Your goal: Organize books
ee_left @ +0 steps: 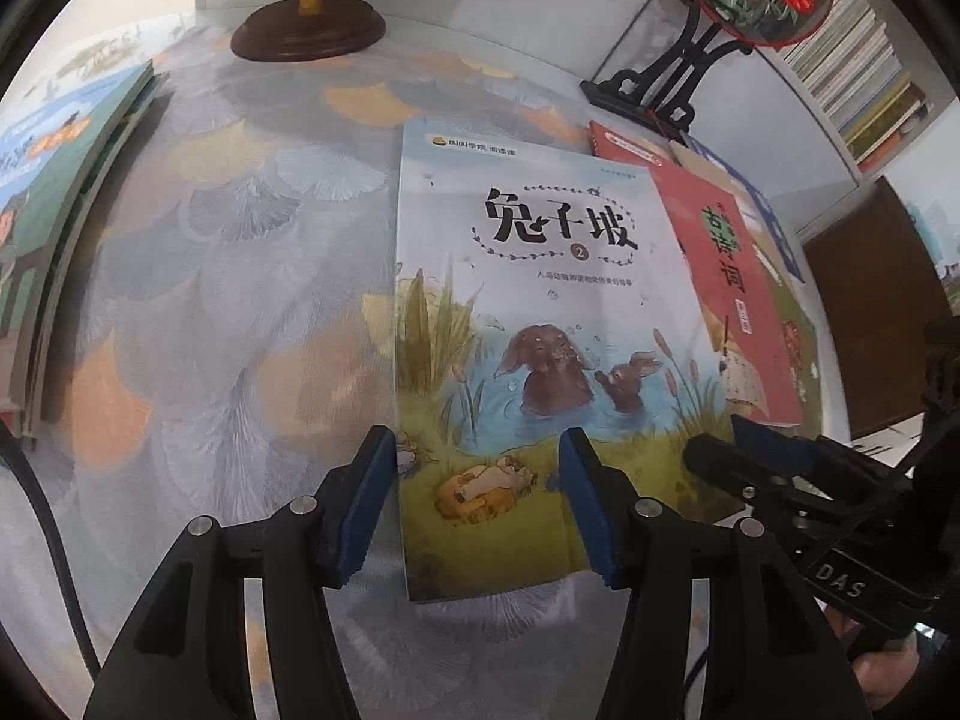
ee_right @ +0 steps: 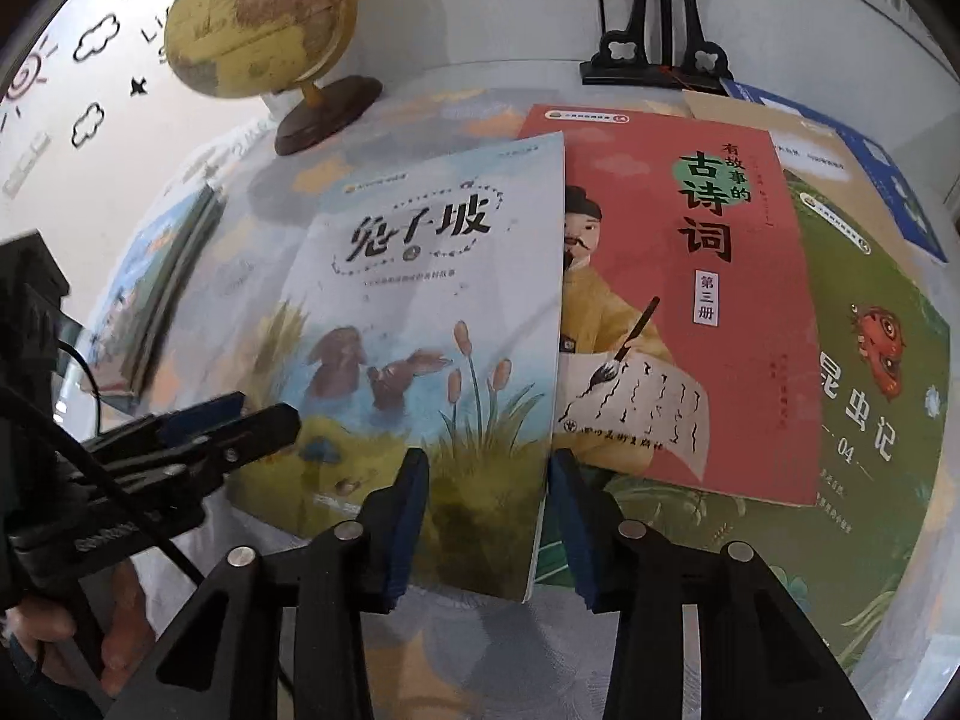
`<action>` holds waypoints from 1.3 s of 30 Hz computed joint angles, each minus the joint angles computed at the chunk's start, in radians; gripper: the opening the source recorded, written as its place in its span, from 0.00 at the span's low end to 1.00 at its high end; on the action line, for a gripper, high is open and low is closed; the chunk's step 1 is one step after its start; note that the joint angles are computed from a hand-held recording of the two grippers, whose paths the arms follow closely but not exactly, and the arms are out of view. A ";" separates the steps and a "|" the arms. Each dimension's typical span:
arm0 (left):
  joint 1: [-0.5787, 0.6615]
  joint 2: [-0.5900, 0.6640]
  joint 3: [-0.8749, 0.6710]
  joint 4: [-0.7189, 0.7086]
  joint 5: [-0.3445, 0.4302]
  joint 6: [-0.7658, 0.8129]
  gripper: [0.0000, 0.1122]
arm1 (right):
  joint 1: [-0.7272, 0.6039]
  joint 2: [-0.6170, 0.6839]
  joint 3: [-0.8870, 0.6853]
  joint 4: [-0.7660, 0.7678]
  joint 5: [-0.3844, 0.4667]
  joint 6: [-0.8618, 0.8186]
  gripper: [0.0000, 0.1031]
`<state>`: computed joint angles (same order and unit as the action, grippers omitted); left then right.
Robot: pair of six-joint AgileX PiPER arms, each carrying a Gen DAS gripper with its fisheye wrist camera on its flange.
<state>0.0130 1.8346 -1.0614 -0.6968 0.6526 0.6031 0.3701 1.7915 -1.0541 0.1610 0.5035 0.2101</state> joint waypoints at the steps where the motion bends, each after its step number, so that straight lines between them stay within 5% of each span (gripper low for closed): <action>1: 0.010 -0.007 0.010 -0.022 0.014 0.022 0.47 | 0.003 -0.009 0.009 -0.004 0.000 -0.002 0.39; 5: 0.042 -0.056 0.086 -0.116 0.094 0.102 0.47 | -0.008 -0.074 0.058 0.005 0.013 -0.054 0.39; 14: -0.112 -0.347 0.428 -0.088 0.024 -0.013 0.47 | -0.022 -0.340 0.344 0.067 0.071 -0.189 0.44; 22: -0.290 -0.511 0.553 0.082 -0.078 -0.438 0.47 | -0.241 -0.585 0.636 0.311 0.129 -0.639 0.44; 25: -0.302 -0.531 0.566 0.146 -0.091 -0.575 0.48 | -0.303 -0.592 0.666 0.365 0.081 -0.729 0.44; 29: -0.359 -0.518 0.571 0.130 -0.134 -0.598 0.68 | -0.304 -0.559 0.677 0.478 0.019 -0.847 0.44; 32: -0.449 -0.512 0.568 0.192 -0.194 -0.676 0.71 | -0.245 -0.545 0.672 0.526 0.009 -0.882 0.44; 36: -0.364 -0.574 0.624 -0.095 -0.187 -0.381 0.71 | -0.218 -0.546 0.689 0.557 -0.019 -0.917 0.45; 39: -0.085 -0.723 0.674 -0.395 0.069 -0.099 0.71 | -0.331 -0.524 0.702 0.720 0.036 -1.108 0.46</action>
<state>-0.0722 1.1120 -0.3875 -1.0916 0.7217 0.5041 0.0392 1.2676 -0.3518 0.8806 0.5397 -0.8975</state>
